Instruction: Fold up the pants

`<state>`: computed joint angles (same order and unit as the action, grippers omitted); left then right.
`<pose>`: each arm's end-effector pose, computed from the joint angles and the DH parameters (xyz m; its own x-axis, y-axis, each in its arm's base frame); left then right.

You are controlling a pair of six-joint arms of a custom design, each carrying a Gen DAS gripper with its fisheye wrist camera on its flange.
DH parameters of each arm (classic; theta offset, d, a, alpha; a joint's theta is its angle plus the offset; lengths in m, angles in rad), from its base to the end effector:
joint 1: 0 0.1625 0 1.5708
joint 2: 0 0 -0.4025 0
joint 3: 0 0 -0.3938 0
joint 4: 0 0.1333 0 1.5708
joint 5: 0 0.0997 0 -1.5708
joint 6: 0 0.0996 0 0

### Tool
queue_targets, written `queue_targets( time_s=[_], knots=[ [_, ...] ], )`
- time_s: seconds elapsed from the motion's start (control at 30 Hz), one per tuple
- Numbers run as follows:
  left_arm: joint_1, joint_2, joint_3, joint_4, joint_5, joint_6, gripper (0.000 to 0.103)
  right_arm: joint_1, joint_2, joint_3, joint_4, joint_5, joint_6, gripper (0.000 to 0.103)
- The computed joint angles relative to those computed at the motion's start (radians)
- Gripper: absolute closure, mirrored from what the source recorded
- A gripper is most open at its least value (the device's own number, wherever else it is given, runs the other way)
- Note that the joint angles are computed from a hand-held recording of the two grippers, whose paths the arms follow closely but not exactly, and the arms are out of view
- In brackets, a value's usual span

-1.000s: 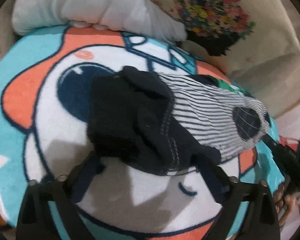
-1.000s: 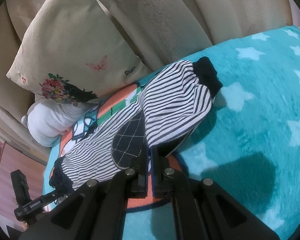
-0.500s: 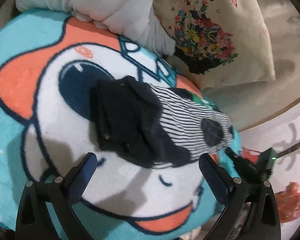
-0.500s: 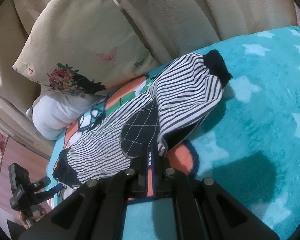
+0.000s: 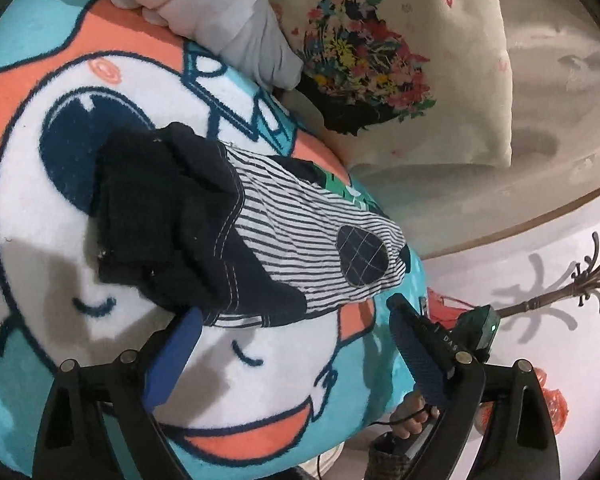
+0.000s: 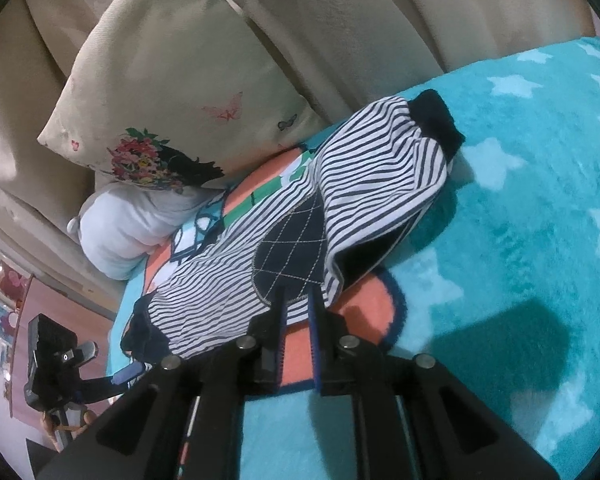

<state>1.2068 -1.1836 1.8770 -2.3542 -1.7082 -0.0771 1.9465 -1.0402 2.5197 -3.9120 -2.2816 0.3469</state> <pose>-0.0886 -0.5687 0.1942 -0.9459 0.2914 0.1429 0.2826 0.9560 -0.0791 0.1963 -0.3115 0.1440 -0.9151 0.3776 0.1415 0.0768 0.5076 -0.8582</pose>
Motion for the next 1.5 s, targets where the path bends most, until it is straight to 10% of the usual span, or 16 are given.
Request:
queue_targets(
  time_s=[0.17,0.33,0.53,0.67,1.03,1.3,1.5],
  knots=[
    [-0.022,0.052,-0.028,0.046,0.036,0.000,0.006,-0.008,0.013,-0.001,-0.027,0.010,-0.001,0.060],
    [-0.030,0.092,-0.044,0.039,0.040,-0.019,0.007,-0.026,-0.004,0.012,-0.031,0.016,0.028,0.060],
    [-0.024,0.109,-0.066,0.035,0.063,-0.041,0.058,-0.040,-0.001,-0.043,0.093,-0.072,0.056,0.059],
    [-0.009,0.092,-0.064,0.022,0.043,-0.050,0.067,-0.048,0.007,-0.072,0.158,-0.105,0.077,0.100],
    [-0.008,0.129,-0.143,-0.014,0.049,-0.067,0.067,0.031,-0.021,-0.142,0.214,-0.147,0.005,0.100],
    [-0.003,0.256,-0.322,-0.059,0.164,-0.121,0.067,-0.054,-0.003,-0.328,0.256,-0.083,-0.145,0.099],
    [0.047,0.209,-0.347,0.031,0.040,-0.107,0.035,-0.117,0.014,-0.394,0.339,-0.102,-0.165,0.062]
  ],
)
